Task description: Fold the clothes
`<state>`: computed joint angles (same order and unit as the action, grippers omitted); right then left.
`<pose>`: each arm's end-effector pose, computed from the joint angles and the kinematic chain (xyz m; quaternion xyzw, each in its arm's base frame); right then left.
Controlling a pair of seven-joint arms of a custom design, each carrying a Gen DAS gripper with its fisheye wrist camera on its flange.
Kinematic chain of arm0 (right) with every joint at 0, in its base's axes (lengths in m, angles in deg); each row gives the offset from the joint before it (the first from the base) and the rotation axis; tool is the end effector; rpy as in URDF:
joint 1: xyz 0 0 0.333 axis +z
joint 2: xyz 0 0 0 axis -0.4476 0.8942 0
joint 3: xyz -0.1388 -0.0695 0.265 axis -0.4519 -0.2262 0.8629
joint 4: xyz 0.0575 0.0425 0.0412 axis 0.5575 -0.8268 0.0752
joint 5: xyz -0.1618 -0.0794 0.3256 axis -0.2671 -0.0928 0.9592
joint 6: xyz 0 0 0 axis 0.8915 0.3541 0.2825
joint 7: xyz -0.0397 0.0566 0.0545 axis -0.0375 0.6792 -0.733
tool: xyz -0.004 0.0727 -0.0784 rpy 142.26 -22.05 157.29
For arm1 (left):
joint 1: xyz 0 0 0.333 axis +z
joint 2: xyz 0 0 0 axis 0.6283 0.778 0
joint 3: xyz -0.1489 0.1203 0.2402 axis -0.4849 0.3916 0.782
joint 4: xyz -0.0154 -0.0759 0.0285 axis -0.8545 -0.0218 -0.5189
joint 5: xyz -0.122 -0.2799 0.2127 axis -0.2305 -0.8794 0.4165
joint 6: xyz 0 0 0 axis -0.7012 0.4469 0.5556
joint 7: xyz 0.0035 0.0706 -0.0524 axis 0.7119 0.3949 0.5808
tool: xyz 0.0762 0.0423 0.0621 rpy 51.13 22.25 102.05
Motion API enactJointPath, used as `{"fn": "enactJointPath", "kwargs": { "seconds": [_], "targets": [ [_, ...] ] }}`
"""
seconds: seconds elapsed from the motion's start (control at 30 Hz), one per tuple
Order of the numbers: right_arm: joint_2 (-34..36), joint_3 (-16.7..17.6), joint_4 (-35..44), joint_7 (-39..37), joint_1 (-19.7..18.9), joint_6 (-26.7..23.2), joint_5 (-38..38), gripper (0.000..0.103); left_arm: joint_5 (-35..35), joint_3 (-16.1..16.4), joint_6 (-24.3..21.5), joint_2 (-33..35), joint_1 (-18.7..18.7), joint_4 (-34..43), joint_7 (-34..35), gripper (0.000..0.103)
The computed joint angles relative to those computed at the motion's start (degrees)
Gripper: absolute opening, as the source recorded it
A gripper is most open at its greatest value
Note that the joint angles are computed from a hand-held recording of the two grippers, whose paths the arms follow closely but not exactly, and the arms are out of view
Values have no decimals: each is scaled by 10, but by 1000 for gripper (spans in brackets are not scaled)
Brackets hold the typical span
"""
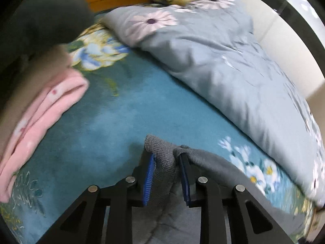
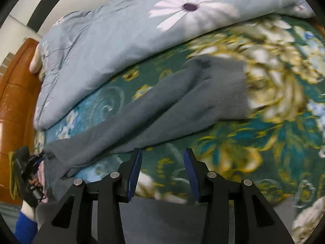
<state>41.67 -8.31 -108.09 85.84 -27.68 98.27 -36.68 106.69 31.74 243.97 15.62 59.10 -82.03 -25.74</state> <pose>0.5592 -0.0061 0.3298 -0.7182 0.6523 0.0658 0.2331 0.3517 -0.0531 0.3217 -0.9317 0.2567 -0.1900 0.1730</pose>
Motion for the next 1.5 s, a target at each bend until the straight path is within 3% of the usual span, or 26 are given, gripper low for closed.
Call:
{"fn": "enactJointPath", "kwargs": {
  "seconds": [0.03, 0.2, 0.33, 0.4, 0.43, 0.47, 0.5, 0.63, 0.73, 0.9, 0.93, 0.97, 1.03, 1.13, 1.2, 1.37, 1.5],
  "targets": [
    [5, 6, 2, -5, 0, -3, 17, 44, -7, -17, 11, 6, 17, 0, 4, 27],
    [44, 30, 31, -20, 1, -49, 111, 44, 36, -24, 17, 37, 28, 19, -34, 27],
    [75, 41, 52, 6, 17, -65, 118, 44, 80, -38, 43, 53, 53, 22, -76, 27],
    [86, 46, 60, 18, 23, -66, 123, 43, 85, -31, 49, 46, 46, 14, -74, 27],
    [90, 48, 63, 25, 27, -61, 123, 34, 84, -28, 51, 41, 43, 9, -70, 27],
    [94, 49, 68, 36, 33, -56, 116, 12, 82, -25, 53, 37, 40, 5, -65, 27],
    [99, 49, 76, 50, 38, -54, 103, 6, 77, -22, 55, 34, 37, 3, -57, 27],
    [118, 62, 133, 60, 21, -86, 132, 4, 55, -18, 70, 31, 38, -4, -20, 27],
    [146, 62, 192, 93, 34, -61, 125, 4, 39, -33, 75, 40, 54, 0, -2, 28],
    [219, 57, 296, 187, 70, -66, -11, 8, 2, -55, 100, 54, 81, -4, 9, 29],
    [219, 67, 298, 181, 62, -71, -12, 22, -4, -56, 101, 55, 81, -4, 17, 29],
    [220, 75, 300, 173, 55, -75, -12, 43, -11, -55, 101, 56, 79, -4, 26, 29],
    [199, 100, 279, 116, 26, -79, 23, 52, -24, -52, 104, 58, 77, -5, 45, 31],
    [130, 110, 209, 7, -5, -48, 97, 52, -40, -72, 116, 57, 96, -10, 56, 31],
    [88, 90, 161, -19, -11, -31, 125, 52, -50, -96, 125, 57, 117, -12, 59, 32],
    [40, 27, 51, 18, -17, -8, 141, 52, -84, -135, 139, 64, 146, -15, 72, 32],
    [69, 15, 31, 77, -27, -4, 177, 51, -117, -113, 115, 64, 110, -11, 104, 32]
  ]
}}
